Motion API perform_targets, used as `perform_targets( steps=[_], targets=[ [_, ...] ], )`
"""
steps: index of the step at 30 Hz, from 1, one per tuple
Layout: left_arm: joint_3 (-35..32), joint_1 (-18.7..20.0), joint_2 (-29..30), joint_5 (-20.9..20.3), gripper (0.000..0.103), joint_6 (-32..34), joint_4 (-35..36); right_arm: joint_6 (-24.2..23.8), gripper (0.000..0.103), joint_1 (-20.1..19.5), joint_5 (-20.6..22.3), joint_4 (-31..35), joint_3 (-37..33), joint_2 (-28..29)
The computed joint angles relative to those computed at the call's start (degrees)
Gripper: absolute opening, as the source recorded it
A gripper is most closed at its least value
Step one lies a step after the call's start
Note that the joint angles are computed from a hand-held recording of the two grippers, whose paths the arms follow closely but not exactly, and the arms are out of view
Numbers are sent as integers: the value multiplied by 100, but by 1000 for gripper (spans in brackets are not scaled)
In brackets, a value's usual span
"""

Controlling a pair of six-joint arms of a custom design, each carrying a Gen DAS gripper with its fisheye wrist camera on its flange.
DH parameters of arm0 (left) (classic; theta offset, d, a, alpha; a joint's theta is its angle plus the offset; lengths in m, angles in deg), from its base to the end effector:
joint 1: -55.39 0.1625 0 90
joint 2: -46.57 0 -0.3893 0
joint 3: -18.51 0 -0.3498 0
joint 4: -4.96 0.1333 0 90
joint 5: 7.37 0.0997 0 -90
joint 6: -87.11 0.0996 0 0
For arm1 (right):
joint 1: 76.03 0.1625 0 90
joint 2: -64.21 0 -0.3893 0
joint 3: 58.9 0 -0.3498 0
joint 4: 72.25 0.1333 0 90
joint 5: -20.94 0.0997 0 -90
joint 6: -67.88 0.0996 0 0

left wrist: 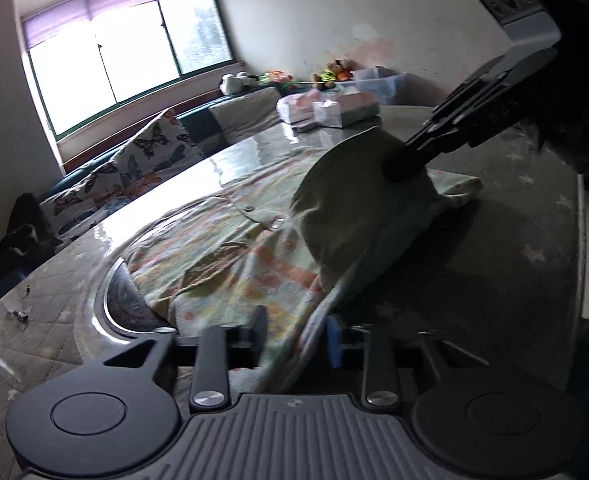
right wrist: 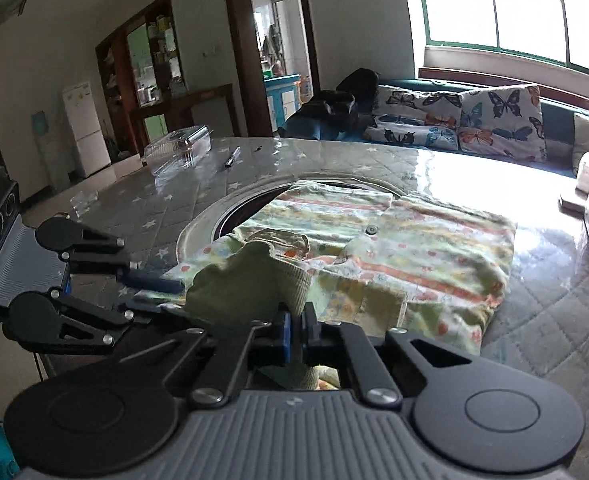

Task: Fold clothes

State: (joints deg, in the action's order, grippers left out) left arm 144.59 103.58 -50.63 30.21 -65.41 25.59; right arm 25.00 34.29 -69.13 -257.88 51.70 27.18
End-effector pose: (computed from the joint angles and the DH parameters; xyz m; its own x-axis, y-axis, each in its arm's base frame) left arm 0.0108 -0.3063 0.2689 -0.4737 0.2820 -0.8343 0.8179 0.4923 -0.2979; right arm 0.3123 -0.4597 0.0066 -0.4683 -0.8456 0.2564 -0.8741 0.4009 -0.2744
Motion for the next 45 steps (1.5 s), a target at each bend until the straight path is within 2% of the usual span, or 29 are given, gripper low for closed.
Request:
perform_targets(
  steps=[1, 5, 7, 10, 14, 15, 17, 18, 20, 23, 26, 29, 33, 37, 41, 43, 45],
  targets=[
    [6, -2, -6, 21, 10, -63, 23, 12, 4, -14, 40, -14, 33, -17],
    [87, -220, -117, -74, 4, -386, 147, 27, 3, -55, 259, -209, 286, -174],
    [138, -456, -247, -111, 3, -738, 381, -28, 3, -56, 398, -317, 488, -345],
    [303, -1178, -431, -304, 3, -1711, 1143, -87, 3, -44, 570, -304, 783, -681],
    [686, -2420, -566, -467, 3, -3844, 2659, -206, 3, 15, 729, -22, 1131, -1205],
    [724, -2586, -585, -456, 3, -4142, 2879, -195, 3, 49, 707, 43, 1103, -1233],
    [642, -2602, -551, -508, 3, -4181, 2939, -188, 3, 97, 683, 133, 971, -1205],
    [553, -2534, -531, -534, 3, -4045, 2890, -152, 3, 118, 666, 182, 841, -1142],
    [204, -2130, -460, -581, 3, -3302, 2497, -82, 3, 161, 631, 292, 560, -1007],
    [-401, -1382, -316, -505, 3, -1887, 1715, -63, 3, 258, 570, 568, -133, -686],
    [-1061, -529, -39, -235, 3, -670, 979, -91, 3, 361, 461, 885, -897, -308],
    [-1755, 313, 378, 186, 3, 104, 464, -103, 3, 457, 238, 1306, -1870, 247],
    [-2713, 1267, 1133, 663, 3, 421, 413, -118, 3, 527, -167, 1805, -3170, 1110],
    [-3562, 1962, 1887, 805, 3, 494, 499, 116, 3, 461, -551, 2167, -4191, 1921],
    [-4004, 2381, 2340, 848, 4, 351, 503, 332, 5, 348, -868, 2217, -4823, 2541],
    [-4097, 2458, 2474, 782, 7, 259, 476, 494, 6, 298, -964, 2207, -4950, 2682],
    [-4032, 2445, 2486, 622, 11, 289, 311, 512, 12, 250, -1021, 2102, -4899, 2678]
  ],
)
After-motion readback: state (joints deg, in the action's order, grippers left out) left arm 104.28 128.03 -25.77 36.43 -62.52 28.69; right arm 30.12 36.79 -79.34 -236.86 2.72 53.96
